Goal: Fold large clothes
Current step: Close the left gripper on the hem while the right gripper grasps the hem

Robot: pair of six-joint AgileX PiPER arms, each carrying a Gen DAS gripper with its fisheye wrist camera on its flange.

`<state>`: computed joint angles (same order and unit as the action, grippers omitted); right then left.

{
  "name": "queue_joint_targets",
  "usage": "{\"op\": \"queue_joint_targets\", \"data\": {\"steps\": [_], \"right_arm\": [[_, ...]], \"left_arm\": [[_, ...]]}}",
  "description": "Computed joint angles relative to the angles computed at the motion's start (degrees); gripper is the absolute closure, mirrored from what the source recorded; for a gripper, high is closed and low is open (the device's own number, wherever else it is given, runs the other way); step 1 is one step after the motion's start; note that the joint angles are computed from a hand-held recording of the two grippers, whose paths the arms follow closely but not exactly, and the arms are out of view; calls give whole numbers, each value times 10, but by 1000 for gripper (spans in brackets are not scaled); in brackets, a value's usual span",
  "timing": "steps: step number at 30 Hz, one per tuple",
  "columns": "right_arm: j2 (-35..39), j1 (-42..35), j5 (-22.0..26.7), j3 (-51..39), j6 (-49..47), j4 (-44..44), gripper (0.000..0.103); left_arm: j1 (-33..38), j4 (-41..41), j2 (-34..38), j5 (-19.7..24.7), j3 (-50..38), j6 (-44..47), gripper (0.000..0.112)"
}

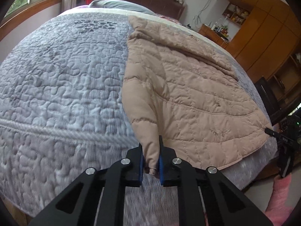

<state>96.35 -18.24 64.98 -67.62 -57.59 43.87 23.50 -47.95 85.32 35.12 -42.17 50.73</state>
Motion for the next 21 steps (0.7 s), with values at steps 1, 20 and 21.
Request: {"op": "queue_joint_targets", "data": {"steps": [1, 20, 21], "right_arm": [[-13, -7, 7, 9, -4, -1, 94], [2, -54, -38, 104, -40, 5, 95], [-5, -58, -33, 102, -42, 7, 95]], "left_arm": [[8, 4, -19, 14, 12, 4, 100], [4, -20, -67, -22, 128, 68, 100], [12, -23, -73, -9, 120, 76, 100]]}}
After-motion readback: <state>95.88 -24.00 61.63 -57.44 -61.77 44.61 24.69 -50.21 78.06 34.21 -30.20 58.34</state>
